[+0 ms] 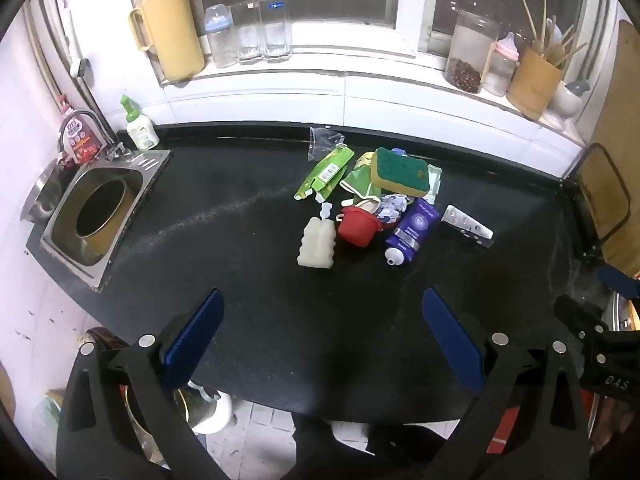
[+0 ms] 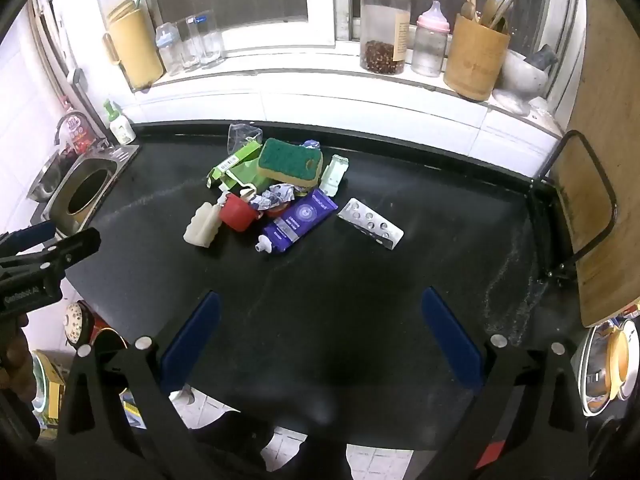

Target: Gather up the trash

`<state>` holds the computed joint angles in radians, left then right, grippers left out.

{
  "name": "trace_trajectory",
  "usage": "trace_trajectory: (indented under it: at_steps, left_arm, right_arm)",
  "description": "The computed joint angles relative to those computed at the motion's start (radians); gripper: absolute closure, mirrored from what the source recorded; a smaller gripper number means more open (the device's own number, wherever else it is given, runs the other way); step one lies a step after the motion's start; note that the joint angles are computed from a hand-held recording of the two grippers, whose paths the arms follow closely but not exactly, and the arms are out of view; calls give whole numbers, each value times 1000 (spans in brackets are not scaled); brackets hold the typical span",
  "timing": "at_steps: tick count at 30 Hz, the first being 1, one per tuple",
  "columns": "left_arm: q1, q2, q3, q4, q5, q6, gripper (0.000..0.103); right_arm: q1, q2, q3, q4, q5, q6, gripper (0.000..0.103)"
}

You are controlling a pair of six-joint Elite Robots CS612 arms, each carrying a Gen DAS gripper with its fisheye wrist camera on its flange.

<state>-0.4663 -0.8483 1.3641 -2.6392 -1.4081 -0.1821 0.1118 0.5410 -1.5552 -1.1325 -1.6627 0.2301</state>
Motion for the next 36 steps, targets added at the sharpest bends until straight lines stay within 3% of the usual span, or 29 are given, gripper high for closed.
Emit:
trace_trajectory:
  at_steps: [4, 16, 36]
  left_arm:
    - [3, -1, 10, -25, -16, -8, 7]
    - [11, 13, -28, 47, -42, -5, 7]
    - [10, 17, -29, 43, -43, -5, 7]
  right_arm:
    - [-1, -6, -1, 13, 2, 4, 6]
    - [-3, -8, 14, 10, 7, -1, 6]
    - [-3, -8, 19, 10, 10, 1, 6]
